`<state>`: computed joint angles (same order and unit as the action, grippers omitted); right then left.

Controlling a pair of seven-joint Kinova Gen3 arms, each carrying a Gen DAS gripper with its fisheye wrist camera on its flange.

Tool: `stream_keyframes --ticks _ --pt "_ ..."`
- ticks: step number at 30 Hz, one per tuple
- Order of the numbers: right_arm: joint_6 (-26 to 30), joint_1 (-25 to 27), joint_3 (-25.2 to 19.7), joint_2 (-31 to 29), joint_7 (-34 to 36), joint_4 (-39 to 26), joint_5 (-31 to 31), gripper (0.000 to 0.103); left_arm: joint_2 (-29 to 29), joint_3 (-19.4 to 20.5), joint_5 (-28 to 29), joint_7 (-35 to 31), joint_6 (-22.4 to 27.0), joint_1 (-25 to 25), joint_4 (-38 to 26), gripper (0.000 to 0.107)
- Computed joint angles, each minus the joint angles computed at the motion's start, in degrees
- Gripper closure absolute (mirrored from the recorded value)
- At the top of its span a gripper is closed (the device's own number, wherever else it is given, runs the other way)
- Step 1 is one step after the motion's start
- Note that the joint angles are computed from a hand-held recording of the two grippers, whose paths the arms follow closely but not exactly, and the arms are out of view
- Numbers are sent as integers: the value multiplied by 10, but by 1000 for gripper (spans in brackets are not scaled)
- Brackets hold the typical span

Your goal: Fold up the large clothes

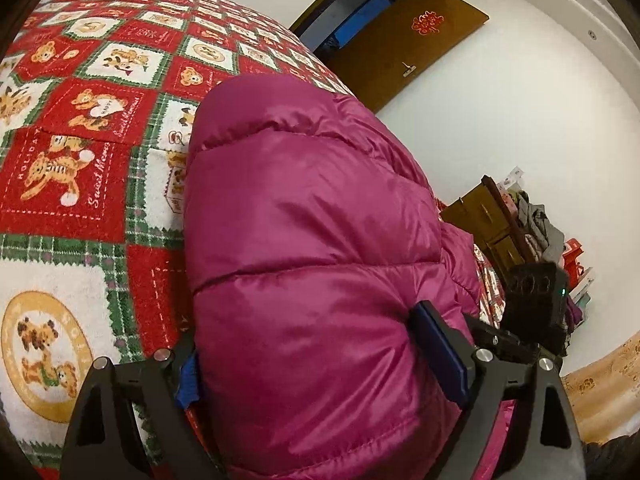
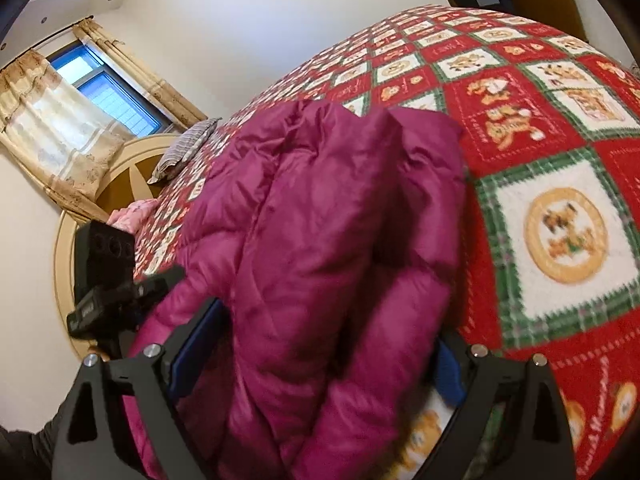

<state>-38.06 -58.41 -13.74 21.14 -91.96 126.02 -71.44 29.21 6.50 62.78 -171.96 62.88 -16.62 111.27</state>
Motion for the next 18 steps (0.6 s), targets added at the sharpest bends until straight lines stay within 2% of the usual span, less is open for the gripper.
stream_keyframes --ticks 3,6,10,13,15,18 --pt "17 11 6 8 9 -17 10 8 1 0 3 -8 -2 -2 3 17" --pt "54 12 20 11 60 -38 -5 8 -3 -1 7 -26 -8 -4 11 17" --pt "74 23 14 7 50 -31 30 27 -13 -4 8 -47 -20 -1 22 17" --pt "79 24 19 7 22 -23 54 34 -31 -8 7 -33 -52 16 30 18" --pt "75 15 29 9 25 -24 42 36 -45 -9 9 -23 -75 27 39 19" --pt "62 -4 37 14 64 -32 -9 43 -65 -11 11 -8 -118 44 53 22"
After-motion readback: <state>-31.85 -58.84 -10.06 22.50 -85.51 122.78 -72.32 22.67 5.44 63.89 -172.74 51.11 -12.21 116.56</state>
